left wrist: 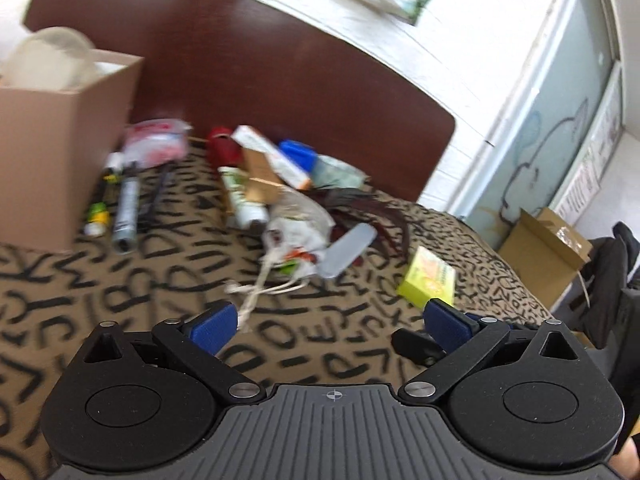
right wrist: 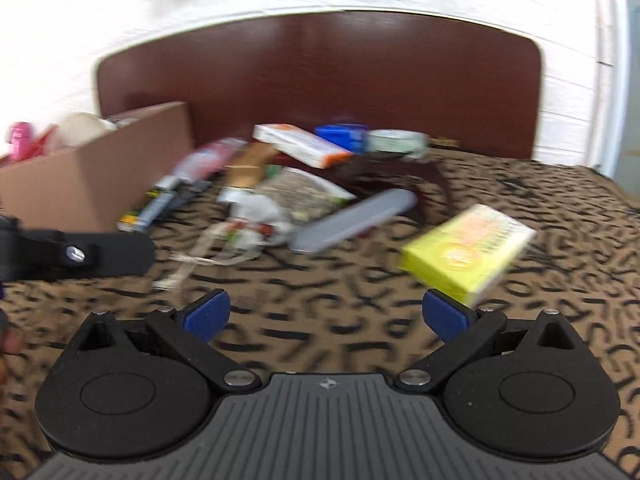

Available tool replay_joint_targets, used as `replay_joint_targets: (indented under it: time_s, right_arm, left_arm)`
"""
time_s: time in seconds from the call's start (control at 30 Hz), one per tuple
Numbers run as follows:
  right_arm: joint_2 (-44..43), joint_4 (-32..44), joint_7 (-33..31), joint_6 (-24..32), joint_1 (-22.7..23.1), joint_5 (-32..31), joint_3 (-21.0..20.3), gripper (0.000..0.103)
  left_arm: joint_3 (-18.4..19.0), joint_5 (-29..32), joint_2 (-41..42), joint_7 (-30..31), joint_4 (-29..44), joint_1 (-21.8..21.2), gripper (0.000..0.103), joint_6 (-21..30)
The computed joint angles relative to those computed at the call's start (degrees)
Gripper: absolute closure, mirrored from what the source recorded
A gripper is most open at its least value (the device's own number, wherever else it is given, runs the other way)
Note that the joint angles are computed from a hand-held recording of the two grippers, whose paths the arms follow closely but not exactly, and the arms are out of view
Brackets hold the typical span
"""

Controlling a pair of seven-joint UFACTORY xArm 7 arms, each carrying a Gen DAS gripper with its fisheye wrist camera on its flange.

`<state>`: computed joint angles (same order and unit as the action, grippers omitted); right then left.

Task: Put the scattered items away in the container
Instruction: 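Move the right gripper back to the yellow medicine box, then grasp the yellow medicine box with the right gripper while the left gripper grasps the clear plastic case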

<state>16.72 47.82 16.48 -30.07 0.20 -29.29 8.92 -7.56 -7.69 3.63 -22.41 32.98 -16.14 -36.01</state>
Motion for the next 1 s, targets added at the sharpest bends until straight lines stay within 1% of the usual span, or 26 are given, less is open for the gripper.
replay_joint_targets:
  time_s: [0.03,0.1,0.17,0.23,0.33,0.37,0.43,0.5,0.53,0.57,0.6,0.63,0.73,0.77,0.83,0.9,1.0]
  right_arm:
    - [0.5,0.4,-1.4,0.0,1.0,2.1,-1.0,0.002]
    - [1.6,1.1,-5.6,0.0,3.9,8.6,-3.3,0.002]
    - [2.9,2.7,-7.8,0.4,5.4,13.6,-4.3,0.002]
    - [4.6,5.2,-7.9,1.1,5.3,16.2,-3.9,0.002]
    - [7.1,9.0,-12.3,2.0,10.4,25.5,-7.0,0.002]
    - [8.2,10.6,-13.1,2.7,11.1,27.2,-7.3,0.002]
    - [10.1,13.9,-14.2,4.8,12.0,29.5,-7.6,0.002]
    - [11.7,16.8,-16.0,7.1,14.5,33.2,-9.7,0.002]
    - [12.2,17.6,-15.8,7.9,13.7,33.3,-9.1,0.007]
    - [12.4,17.9,-14.8,8.6,11.6,32.3,-7.3,0.012]
    - [12.4,17.8,-13.6,8.9,9.1,30.9,-5.1,0.014]
    - [12.2,17.4,-12.7,8.9,7.7,30.0,-4.1,0.017]
    - [11.1,15.5,-11.9,8.5,5.7,27.6,-3.1,0.022]
    - [10.7,14.6,-11.6,8.3,4.8,26.5,-2.5,0.022]
    - [9.4,12.7,-10.8,8.1,2.6,23.9,-1.2,0.023]
    - [8.3,10.6,-9.1,7.5,-0.8,20.2,1.1,0.024]
    - [8.3,9.4,-2.3,7.9,-9.4,12.1,7.5,0.026]
  left_arm:
    - [-0.1,1.2,1.2,-0.6,1.3,0.2,0.002,0.1]
    - [-0.1,2.1,3.8,-0.6,4.1,0.0,0.004,0.5]
    - [0.1,-0.4,6.3,2.4,6.5,-1.4,0.007,0.0]
    - [0.7,-4.1,8.3,5.8,8.4,-3.3,0.011,-0.3]
    - [1.1,-7.3,10.0,7.1,9.9,-4.2,0.012,0.2]
    - [1.1,-7.6,10.4,6.9,10.2,-4.2,0.012,0.5]
    - [1.0,-6.6,10.8,6.3,10.9,-3.6,0.012,1.5]
    - [0.8,-3.7,11.2,5.7,11.7,-2.7,0.012,2.1]
    - [0.8,-2.5,11.6,6.1,12.3,-2.5,0.013,2.1]
    - [0.9,-1.6,12.1,6.5,13.1,-2.4,0.014,2.3]
    - [1.0,-1.0,12.6,6.8,14.1,-2.3,0.014,2.6]
    - [0.9,-0.4,13.2,6.6,15.1,-2.1,0.015,3.1]
    - [-0.5,4.1,15.3,3.3,18.3,0.4,0.020,4.8]
    - [-0.6,4.7,15.9,2.8,19.1,0.5,0.021,5.0]
    - [-0.1,4.5,16.9,3.0,20.5,-0.3,0.020,5.2]
    - [0.8,3.5,18.0,4.3,22.1,-1.6,0.019,5.4]
    - [3.2,-0.2,20.4,8.0,25.5,-4.7,0.014,5.4]
